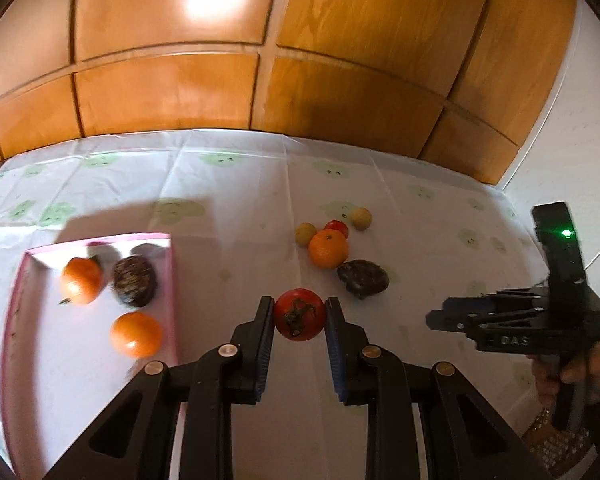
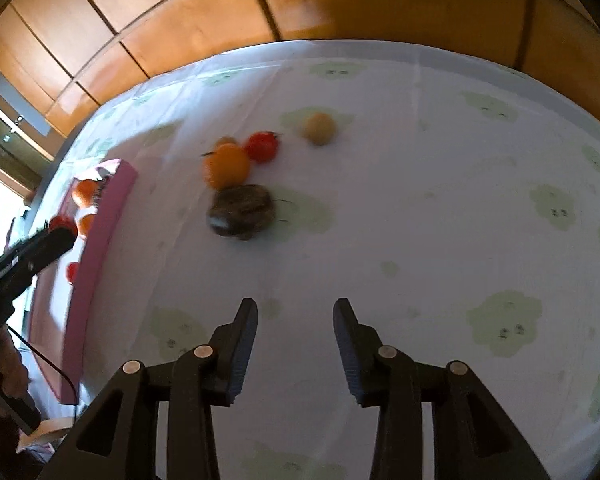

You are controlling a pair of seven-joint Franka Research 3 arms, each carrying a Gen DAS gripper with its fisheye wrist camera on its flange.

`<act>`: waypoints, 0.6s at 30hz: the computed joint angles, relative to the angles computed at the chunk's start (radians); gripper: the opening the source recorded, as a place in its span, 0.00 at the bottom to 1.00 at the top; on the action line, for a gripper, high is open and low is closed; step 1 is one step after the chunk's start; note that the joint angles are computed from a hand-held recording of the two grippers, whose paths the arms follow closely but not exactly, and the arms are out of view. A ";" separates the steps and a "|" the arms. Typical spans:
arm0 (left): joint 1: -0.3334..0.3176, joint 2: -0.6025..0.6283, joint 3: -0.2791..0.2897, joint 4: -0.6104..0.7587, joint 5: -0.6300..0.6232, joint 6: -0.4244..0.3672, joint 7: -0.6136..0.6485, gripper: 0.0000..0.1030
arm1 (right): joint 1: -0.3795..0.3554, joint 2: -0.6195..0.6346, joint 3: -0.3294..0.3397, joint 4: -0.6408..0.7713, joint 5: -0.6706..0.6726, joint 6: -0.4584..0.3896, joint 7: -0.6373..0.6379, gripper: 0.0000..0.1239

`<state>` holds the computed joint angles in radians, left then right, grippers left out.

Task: Organize fruits
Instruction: 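Grasp the second red tomato with the left gripper and lift it, then lower the tomato into the tray with the left gripper while the right gripper grasps the dark brown fruit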

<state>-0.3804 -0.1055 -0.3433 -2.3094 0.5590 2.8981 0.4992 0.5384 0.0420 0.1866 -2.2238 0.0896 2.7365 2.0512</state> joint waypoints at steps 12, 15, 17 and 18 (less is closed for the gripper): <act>0.062 -0.251 0.000 -0.234 -0.071 0.041 -0.038 0.24 | 0.090 0.263 -0.065 0.372 -0.252 -0.192 0.132 0.56; 0.079 -0.309 0.008 -0.288 -0.091 0.041 -0.046 0.24 | 0.109 0.301 -0.082 0.420 -0.268 -0.238 0.140 0.50; 0.089 -0.353 0.018 -0.325 -0.107 0.030 -0.044 0.24 | 0.129 0.312 -0.096 0.432 -0.295 -0.256 0.165 0.39; 0.094 -0.370 0.020 -0.339 -0.113 0.025 -0.043 0.24 | 0.137 0.305 -0.102 0.420 -0.313 -0.248 0.176 0.39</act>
